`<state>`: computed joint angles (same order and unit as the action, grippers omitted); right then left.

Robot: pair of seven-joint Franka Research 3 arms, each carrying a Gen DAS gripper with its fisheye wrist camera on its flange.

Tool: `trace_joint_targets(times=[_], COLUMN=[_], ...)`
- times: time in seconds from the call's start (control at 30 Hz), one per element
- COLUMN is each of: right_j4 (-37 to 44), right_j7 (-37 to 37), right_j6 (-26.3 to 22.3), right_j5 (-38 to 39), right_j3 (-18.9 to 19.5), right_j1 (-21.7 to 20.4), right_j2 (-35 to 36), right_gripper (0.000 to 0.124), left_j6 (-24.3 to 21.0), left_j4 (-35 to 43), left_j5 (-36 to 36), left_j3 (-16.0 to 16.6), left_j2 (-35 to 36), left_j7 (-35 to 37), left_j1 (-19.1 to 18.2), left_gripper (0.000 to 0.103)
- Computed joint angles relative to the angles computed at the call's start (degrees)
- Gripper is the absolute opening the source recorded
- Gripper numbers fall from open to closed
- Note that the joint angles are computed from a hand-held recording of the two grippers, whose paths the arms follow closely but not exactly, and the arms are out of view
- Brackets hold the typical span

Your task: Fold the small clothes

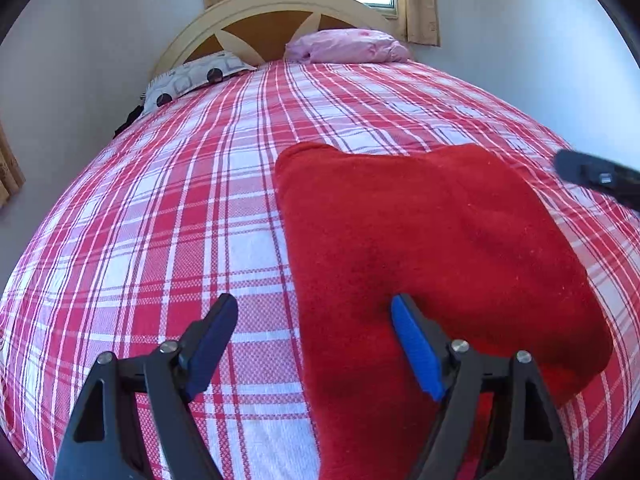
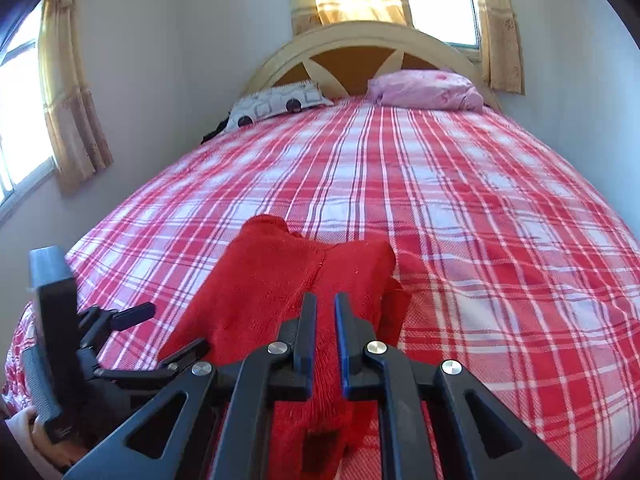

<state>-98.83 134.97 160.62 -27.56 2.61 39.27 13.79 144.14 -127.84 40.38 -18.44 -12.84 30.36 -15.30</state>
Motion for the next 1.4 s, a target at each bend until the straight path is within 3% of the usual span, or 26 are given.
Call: trace_joint_targets(times=[0.1,0.27,0.37,0.53,0.6,0.7,0.9,1.0,1.07,1.17,1.23,1.27,1.3,1.33,1.4], right_j4=[5.25,15.85,17.37,20.67,20.02,20.27,18.15,14.38,11.49,4.58,-0.26,-2.79,-5.61,-9.16,-13.33], right_j7=[-4.79,-5.16,-0.66,0.81,1.52,0.95,1.78,3.11,3.97,6.95,12.76,16.91,20.01,20.4,17.85], right_j6=[-1.93,-13.32,-15.1,-17.99,-16.48,-15.67,-14.93,-13.12,-11.93,-8.29,-6.6,-5.71,-3.41,1.84,9.52], right_j5=[4.03,3.26,-3.53,-5.3,-5.43,-2.82,-1.98,-1.73,-1.04,-2.86,-7.26,-9.36,-9.35,-5.72,1.51], right_j3=[0.82,-2.7,-6.75,-6.95,-6.99,-5.98,-6.25,-5.97,-5.36,-5.22,-6.31,-6.75,-6.52,-5.05,-2.0], right_j1=[-0.42,2.79,6.21,5.86,5.26,3.75,4.11,3.79,3.28,3.26,4.22,4.33,3.4,0.81,-3.51], right_j2=[4.93,13.29,15.0,17.36,17.41,17.8,16.33,13.84,11.76,7.1,3.86,2.25,0.79,-0.39,-1.17], right_gripper=[0.009,0.009,0.009,0.009,0.009,0.009,0.009,0.009,0.01,0.021,0.062,0.069,0.074,0.074,0.074], left_j6=[-0.64,-1.84,-1.89,-3.31,-4.27,-3.83,-7.19,-6.27,-5.56,-2.06,0.06,1.03,1.59,2.84,4.57], left_j4=[0.61,1.64,2.09,3.3,3.72,3.37,2.67,0.85,-0.06,-3.51,-5.79,-6.82,-7.31,-8.0,-8.81], left_j5=[-0.16,0.57,1.2,1.94,2.25,2.57,3.72,0.21,-6.08,-10.11,-10.44,-10.82,-11.14,-11.95,-15.08], left_j3=[-0.06,-0.25,-0.33,-0.38,-0.34,-0.04,-0.97,-0.34,0.84,1.14,0.75,0.68,0.53,0.68,1.53], left_j2=[0.62,1.65,2.44,3.61,3.98,4.0,2.07,0.14,-0.42,-2.7,-4.21,-4.66,-4.76,-4.9,-5.11], left_j7=[-0.3,-1.01,-1.77,-3.05,-4.0,-4.96,-3.98,-2.17,1.84,3.86,3.25,2.88,2.34,1.62,1.83], left_j1=[-0.03,-0.37,-0.63,-1.3,-1.44,-1.63,-2.99,-3.55,-4.44,-4.56,-4.12,-3.89,-3.58,-3.38,-3.65], left_gripper=[0.082,0.082,0.082,0.084,0.091,0.092,0.092,0.098,0.1,0.1,0.1,0.102,0.103,0.103,0.103])
